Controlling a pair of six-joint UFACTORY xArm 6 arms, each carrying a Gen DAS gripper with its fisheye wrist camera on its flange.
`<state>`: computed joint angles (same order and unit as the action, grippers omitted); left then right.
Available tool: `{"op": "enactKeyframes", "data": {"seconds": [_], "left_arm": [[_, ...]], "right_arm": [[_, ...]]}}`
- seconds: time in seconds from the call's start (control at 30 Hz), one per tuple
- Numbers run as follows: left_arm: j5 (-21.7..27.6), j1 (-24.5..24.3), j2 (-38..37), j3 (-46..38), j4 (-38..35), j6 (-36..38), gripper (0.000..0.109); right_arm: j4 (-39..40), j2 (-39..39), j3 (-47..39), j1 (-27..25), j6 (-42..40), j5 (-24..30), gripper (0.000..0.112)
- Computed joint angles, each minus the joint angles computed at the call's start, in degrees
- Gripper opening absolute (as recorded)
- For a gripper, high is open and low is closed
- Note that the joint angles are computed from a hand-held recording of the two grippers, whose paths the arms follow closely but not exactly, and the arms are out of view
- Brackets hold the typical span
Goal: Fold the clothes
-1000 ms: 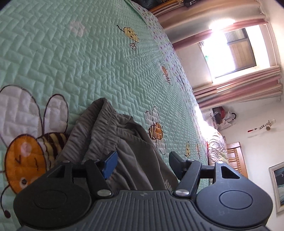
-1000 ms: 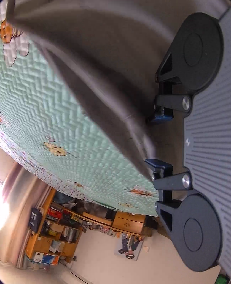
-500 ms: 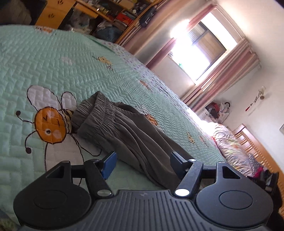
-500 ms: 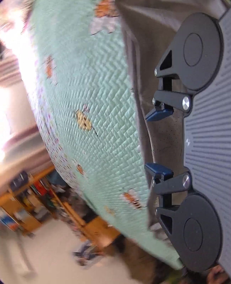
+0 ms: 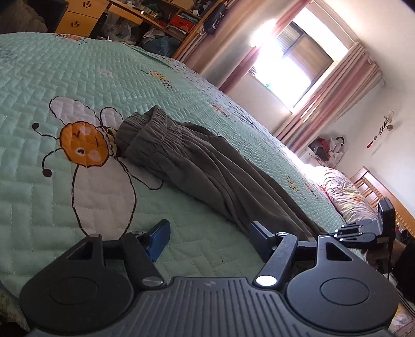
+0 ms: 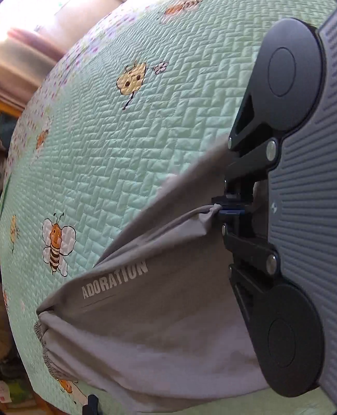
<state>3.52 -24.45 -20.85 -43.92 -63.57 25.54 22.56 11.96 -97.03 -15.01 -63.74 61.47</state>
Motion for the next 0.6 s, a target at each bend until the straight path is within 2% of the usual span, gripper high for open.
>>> {"op": "enactKeyframes", "data": {"seconds": [0.13,0.23,0.3,0.37,0.43,0.5,0.6], "left_arm": [[-0.88,-0.34,0.40,0.17,1.18,0.22,0.070],[-0.50,-0.09,0.18,0.15,-0.52,1.92,0.070],[-0.43,-0.16,-0.21,0.38,-1.36,2.54,0.071],[-0.29,-0.15,-0.46,0.52,-1.53,2.73,0.071],[-0.34,-0.21,-0.67,0.71,-1.62,2.85,0.071],[-0.53,-0.38,-0.78,0.89,-0.76,2.09,0.072],[-1.04,-0.64,-0.84,1.19,0.54,1.23,0.072]], "right_arm": [[1.43,7.97,-11.61,-0.96,5.27,1.95,0.005],[0.94,12.43,-16.92,-1.59,12.53,5.47,0.023],[0.80,9.58,-11.51,-1.40,12.52,2.11,0.030],[3.80,4.49,-4.02,-2.08,13.10,-4.36,0.055],[10.32,-0.28,1.97,-4.14,13.47,-8.88,0.067],[16.42,-4.90,7.73,-6.97,14.98,-13.02,0.071],[20.22,-9.07,13.82,-10.27,19.57,-17.48,0.071]]}}
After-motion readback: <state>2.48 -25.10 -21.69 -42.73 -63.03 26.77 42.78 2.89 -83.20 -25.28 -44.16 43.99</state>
